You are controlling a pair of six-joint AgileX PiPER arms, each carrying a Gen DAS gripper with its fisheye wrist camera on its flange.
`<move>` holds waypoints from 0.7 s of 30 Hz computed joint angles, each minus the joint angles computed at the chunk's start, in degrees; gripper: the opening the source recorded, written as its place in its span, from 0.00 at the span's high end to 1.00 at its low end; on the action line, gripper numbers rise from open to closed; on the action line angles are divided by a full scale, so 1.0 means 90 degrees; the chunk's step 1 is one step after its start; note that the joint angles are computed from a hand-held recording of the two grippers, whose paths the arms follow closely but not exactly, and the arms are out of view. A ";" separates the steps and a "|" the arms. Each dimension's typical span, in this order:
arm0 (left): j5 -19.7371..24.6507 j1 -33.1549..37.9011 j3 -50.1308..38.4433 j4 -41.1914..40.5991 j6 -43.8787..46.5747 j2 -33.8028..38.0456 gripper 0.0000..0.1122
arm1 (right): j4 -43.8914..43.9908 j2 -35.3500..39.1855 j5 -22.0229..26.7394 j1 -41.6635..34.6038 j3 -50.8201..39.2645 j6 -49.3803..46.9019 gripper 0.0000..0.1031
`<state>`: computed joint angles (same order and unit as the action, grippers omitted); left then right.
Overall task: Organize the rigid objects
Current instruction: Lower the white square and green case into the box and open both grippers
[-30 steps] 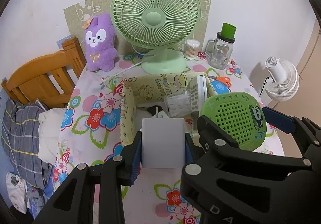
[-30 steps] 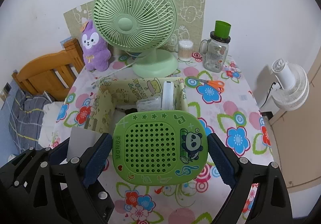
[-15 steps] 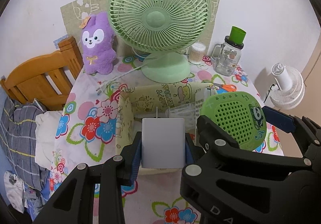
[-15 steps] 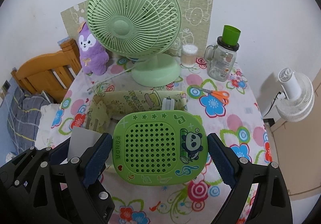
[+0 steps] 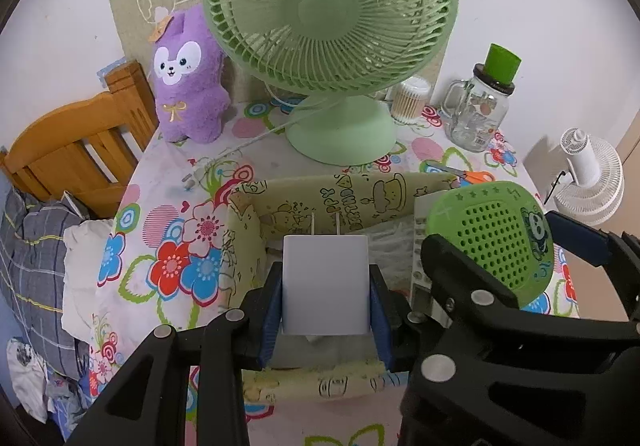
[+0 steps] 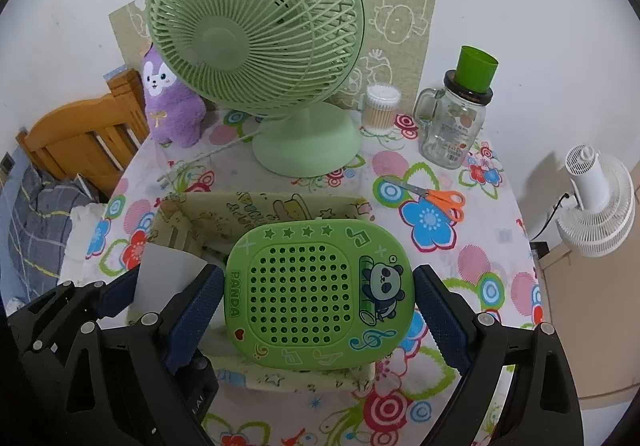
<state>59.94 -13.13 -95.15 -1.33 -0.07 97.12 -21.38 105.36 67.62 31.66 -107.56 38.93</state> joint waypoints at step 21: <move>0.0213 0.0034 -0.0441 -0.0098 0.0041 0.0805 0.54 | 0.0314 0.0416 -0.0106 -0.0342 -0.0069 -0.0305 0.08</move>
